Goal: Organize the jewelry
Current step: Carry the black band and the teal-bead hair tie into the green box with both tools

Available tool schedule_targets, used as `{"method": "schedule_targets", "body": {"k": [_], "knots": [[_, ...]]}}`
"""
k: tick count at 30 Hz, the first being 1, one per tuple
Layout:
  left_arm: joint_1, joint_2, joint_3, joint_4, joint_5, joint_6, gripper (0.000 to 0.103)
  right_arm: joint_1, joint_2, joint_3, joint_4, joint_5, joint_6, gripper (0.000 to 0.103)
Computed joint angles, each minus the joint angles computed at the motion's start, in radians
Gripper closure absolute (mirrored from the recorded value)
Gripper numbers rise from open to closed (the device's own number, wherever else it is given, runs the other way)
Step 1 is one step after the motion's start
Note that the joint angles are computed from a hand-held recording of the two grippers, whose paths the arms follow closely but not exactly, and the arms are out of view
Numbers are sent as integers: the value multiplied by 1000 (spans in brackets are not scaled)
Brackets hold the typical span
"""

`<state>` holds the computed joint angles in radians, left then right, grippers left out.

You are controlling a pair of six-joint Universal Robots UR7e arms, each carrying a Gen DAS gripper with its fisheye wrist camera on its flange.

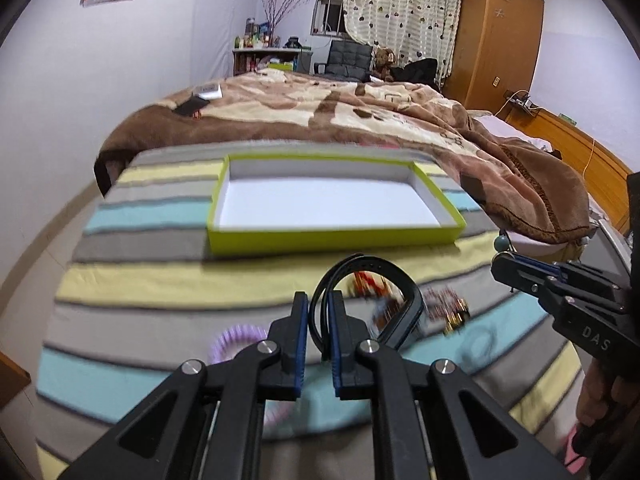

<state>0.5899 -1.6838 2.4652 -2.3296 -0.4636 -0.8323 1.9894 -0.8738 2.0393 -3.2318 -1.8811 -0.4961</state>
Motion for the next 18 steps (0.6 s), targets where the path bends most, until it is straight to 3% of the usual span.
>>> {"method": "schedule_targets", "body": {"k": [11,18], "knots": [[193,217,-156,-473,19,496,93,-14,152,-280,127,8,-34,92],[327,312,-269,-538,-9,581,93,-43,252,-455,266,0,-15,92]]}}
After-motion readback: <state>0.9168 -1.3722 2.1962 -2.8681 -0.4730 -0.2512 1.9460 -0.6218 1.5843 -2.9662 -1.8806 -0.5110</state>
